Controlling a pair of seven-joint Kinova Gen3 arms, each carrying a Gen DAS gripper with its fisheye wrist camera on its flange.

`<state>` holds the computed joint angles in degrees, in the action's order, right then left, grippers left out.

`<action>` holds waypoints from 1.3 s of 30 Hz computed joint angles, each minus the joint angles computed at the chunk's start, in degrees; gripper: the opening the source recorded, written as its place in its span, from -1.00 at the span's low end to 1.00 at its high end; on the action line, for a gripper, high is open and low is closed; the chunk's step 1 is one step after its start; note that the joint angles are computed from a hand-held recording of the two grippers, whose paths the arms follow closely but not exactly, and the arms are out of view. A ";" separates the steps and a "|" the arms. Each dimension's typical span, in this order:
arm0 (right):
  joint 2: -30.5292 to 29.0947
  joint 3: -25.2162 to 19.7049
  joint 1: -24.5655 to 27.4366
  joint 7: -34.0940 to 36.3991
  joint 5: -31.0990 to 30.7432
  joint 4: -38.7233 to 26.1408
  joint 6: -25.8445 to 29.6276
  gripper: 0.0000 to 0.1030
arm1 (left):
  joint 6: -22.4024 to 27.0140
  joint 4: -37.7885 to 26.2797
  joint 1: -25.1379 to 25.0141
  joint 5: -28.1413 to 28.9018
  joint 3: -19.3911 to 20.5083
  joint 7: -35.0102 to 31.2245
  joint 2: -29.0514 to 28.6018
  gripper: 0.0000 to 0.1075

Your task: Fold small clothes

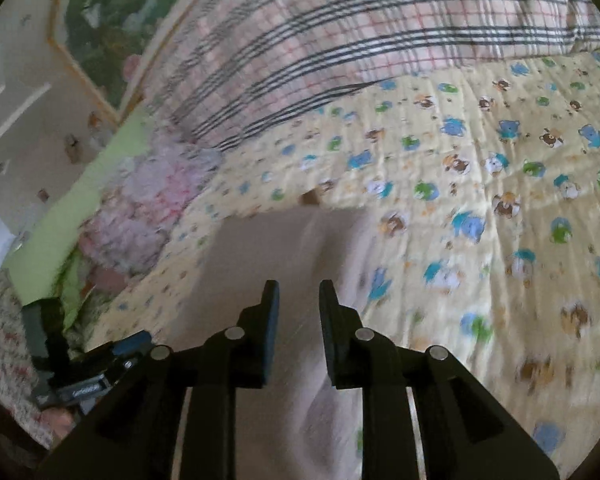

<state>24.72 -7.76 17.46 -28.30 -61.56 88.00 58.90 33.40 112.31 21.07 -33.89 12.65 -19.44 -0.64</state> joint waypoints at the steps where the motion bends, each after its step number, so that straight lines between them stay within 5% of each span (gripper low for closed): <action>1: -0.76 -0.25 0.55 1.23 -0.27 1.46 0.50 -0.58 | -0.20 1.05 0.22 0.26 0.20 0.92 -0.85 0.21; 7: -5.59 1.40 0.15 9.73 -2.96 11.64 -0.79 -0.58 | -3.97 4.67 -0.88 2.71 1.47 1.94 -2.16 0.21; 14: -6.04 3.07 -2.96 9.14 -3.77 12.37 -4.39 -0.58 | -0.06 1.53 1.12 -1.18 1.45 4.05 2.33 0.24; 22: -3.00 1.81 -4.94 6.40 2.62 11.58 -11.98 -0.76 | -7.55 4.60 1.29 3.35 -3.18 -0.32 4.34 0.32; 24: -1.15 1.56 -3.86 4.51 2.20 10.10 -10.96 -0.99 | -8.22 5.07 2.18 1.62 -3.91 1.19 4.61 0.35; 30: -2.26 0.07 0.00 5.29 1.37 10.39 -5.86 -0.93 | -6.44 5.23 3.11 2.22 -3.37 3.10 2.14 0.35; 39: -7.08 4.11 -1.30 9.43 4.30 15.31 -3.23 -0.92 | -3.94 7.99 0.74 2.28 1.05 5.73 -0.91 0.38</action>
